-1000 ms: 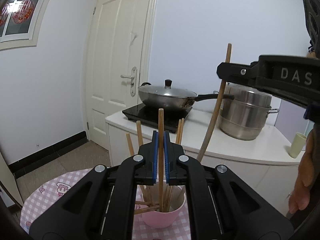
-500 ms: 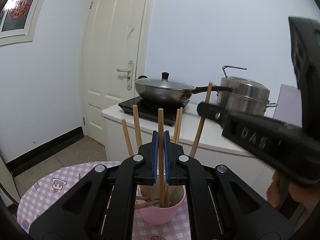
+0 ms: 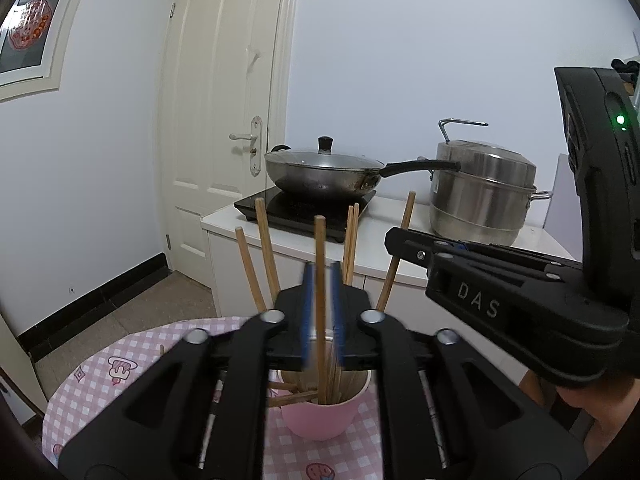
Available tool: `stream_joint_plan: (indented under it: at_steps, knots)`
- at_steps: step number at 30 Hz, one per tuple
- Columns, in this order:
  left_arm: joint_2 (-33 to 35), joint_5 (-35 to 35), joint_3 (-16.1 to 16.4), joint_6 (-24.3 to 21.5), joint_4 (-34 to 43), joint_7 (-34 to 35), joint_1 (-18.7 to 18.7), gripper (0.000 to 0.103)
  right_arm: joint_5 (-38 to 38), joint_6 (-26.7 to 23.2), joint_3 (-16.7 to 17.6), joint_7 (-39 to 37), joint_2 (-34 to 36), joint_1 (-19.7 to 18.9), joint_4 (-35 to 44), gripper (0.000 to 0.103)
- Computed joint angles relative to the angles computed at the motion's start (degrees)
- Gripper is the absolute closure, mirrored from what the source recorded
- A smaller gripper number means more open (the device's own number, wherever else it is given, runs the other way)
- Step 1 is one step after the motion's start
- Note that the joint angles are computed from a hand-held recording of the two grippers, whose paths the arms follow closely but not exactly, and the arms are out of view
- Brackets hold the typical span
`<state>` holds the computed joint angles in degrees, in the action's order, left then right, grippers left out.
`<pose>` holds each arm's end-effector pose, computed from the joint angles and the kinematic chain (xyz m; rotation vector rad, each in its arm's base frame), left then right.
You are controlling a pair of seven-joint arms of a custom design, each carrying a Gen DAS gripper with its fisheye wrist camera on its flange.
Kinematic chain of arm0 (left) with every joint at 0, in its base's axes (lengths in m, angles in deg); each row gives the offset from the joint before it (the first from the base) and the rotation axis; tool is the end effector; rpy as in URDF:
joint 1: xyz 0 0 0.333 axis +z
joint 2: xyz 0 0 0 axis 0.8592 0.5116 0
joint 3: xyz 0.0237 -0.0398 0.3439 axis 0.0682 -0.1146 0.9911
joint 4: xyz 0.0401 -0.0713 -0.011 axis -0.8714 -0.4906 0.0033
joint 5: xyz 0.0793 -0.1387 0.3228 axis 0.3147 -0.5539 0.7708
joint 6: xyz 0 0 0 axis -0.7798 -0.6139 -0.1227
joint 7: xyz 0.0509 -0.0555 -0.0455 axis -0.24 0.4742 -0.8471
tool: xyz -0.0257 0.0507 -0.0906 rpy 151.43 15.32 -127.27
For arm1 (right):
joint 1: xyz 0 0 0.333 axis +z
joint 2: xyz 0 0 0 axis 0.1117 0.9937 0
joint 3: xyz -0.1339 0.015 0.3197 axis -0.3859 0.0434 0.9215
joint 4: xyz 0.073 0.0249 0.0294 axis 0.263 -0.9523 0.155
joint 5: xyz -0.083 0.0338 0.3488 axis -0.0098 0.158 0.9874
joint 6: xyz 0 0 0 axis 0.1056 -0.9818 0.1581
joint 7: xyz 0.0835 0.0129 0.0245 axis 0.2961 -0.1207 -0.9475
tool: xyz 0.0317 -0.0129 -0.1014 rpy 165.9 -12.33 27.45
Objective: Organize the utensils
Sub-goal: 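Carry both held chopsticks upright over the pink cup and lower them in, then open both tools to release the chopsticks into the pink cup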
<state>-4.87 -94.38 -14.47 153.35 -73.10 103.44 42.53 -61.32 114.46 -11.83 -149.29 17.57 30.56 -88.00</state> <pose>0.5194 -0.2703 0.6132 -0.7954 2.1669 -1.5819 0.4474 0.3029 0.6256 -1.1104 1.8429 -1.0207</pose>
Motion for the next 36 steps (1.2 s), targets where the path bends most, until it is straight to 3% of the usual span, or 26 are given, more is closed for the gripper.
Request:
stream_joint_plan:
  at_steps: [4, 8, 10, 24, 36]
  knots:
    - [-0.62, 0.69, 0.41, -1.72, -0.62, -1.63, 0.37, 0.074, 0.59, 0.61, -0.12, -0.24, -0.45, -0.16, -0.52, 0.097]
    - [-1.19, 0.07, 0.75, -2.28, -0.97, -2.39, 0.64, 0.057, 0.42, 0.87, 0.05, 0.97, -1.48, -0.42, -1.46, 0.095]
    - [-1.71, -0.75, 1.01, -3.22, -1.2, -2.02, 0.84, 0.057, 0.59, 0.7, 0.27, 1.14, -1.97, -0.6, -1.83, 0.089]
    - [-5.44, -1.17, 3.61, -8.37, -2.58, -3.68, 2.18, 0.053, 1.53, -0.68, 2.27, 0.4, -4.38, -0.81, -2.98, 0.088]
    - [-9.98, 1.09, 7.53, -10.79, -6.64, -1.91, 5.14, 0.046, 2.5, -1.73, 4.46, -2.29, -3.54, 1.98, -2.37, 0.084]
